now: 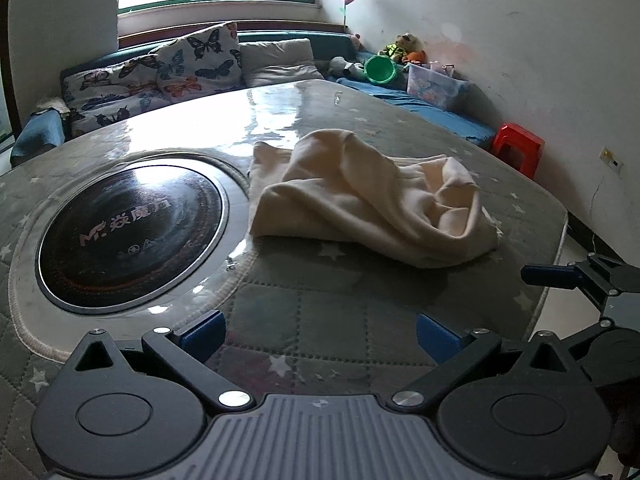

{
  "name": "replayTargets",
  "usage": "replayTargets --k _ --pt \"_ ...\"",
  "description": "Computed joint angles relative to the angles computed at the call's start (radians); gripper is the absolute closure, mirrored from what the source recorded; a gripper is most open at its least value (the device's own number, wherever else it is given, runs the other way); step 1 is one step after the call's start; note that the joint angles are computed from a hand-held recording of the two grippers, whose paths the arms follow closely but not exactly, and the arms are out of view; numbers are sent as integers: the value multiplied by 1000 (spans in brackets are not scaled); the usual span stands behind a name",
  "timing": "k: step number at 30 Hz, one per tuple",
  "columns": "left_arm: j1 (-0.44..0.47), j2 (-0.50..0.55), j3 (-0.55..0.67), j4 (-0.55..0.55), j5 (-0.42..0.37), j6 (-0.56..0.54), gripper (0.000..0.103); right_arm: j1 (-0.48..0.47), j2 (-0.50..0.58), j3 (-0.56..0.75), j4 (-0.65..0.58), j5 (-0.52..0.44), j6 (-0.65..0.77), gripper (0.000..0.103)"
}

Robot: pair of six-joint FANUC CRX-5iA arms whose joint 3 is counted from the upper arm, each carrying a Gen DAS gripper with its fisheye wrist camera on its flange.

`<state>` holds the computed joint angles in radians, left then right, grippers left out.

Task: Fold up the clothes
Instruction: 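Swing both tools around the table toward the crumpled cream cloth, then approach the cream cloth with both tools, fingers open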

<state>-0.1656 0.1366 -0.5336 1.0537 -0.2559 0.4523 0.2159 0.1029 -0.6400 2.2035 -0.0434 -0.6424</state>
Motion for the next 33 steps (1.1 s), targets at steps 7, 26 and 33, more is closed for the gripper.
replayTargets --k 7,26,33 --pt "-52 -25 -42 151 59 -142 1 30 -7 -23 -116 -32 83 0" --pt "-72 -68 -49 10 130 -40 0 34 -13 -23 -125 -29 90 0" --pt "-76 -78 -53 -17 147 -27 0 27 -14 -20 -96 -24 66 0"
